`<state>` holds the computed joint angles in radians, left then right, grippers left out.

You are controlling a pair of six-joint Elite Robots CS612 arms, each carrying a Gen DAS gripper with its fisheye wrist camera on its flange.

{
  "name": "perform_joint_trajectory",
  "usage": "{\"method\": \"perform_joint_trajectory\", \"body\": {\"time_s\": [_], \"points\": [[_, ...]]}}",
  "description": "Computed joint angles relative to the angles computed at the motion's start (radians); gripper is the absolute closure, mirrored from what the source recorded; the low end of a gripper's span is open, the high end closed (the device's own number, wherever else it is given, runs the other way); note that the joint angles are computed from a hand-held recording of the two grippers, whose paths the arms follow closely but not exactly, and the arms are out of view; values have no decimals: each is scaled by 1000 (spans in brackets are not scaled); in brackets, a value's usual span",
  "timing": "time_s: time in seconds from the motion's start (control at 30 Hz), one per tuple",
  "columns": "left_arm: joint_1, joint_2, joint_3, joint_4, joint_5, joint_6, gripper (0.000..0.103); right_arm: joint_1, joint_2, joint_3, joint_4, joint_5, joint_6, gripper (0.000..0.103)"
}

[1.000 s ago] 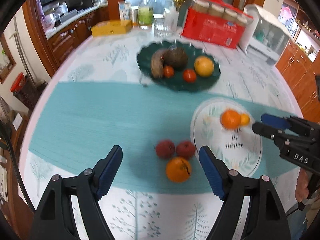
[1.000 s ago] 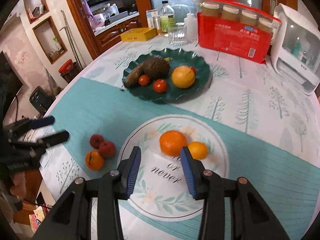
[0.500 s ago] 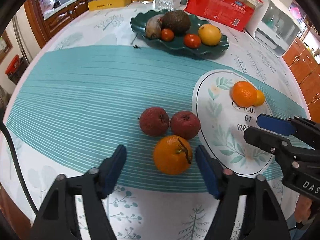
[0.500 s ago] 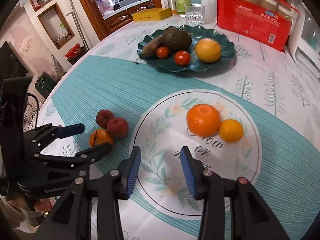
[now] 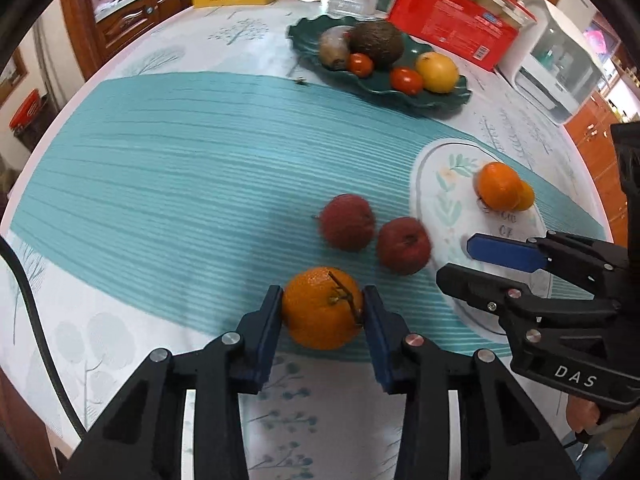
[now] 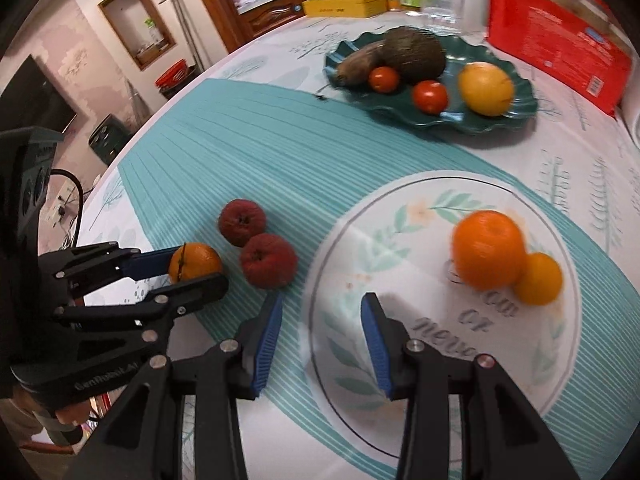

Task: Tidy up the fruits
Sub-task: 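Grasp the stemmed mandarin with the left tool while the right tool grasps a red lychee, then carry mandarin and lychee to the green plate and open both tools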

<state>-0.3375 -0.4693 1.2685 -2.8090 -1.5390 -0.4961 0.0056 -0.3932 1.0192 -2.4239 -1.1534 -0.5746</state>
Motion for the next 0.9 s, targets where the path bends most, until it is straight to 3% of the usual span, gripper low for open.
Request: {"method": "perform_joint_trajectory", "body": {"time_s": [0.27, 0.53, 0.6, 0.9], "points": [[17, -10, 22, -10, -3, -44, 65, 18, 13, -23, 37, 11, -50, 62], [21, -10, 24, -13, -3, -47, 65, 31, 23, -28, -11, 7, -70, 62], [21, -10, 25, -14, -5, -44, 65, 33, 22, -23, -30, -2, -76, 69], [21, -15, 14, -26, -10, -17, 65, 25, 6, 2, -71, 6, -53, 70]]}}
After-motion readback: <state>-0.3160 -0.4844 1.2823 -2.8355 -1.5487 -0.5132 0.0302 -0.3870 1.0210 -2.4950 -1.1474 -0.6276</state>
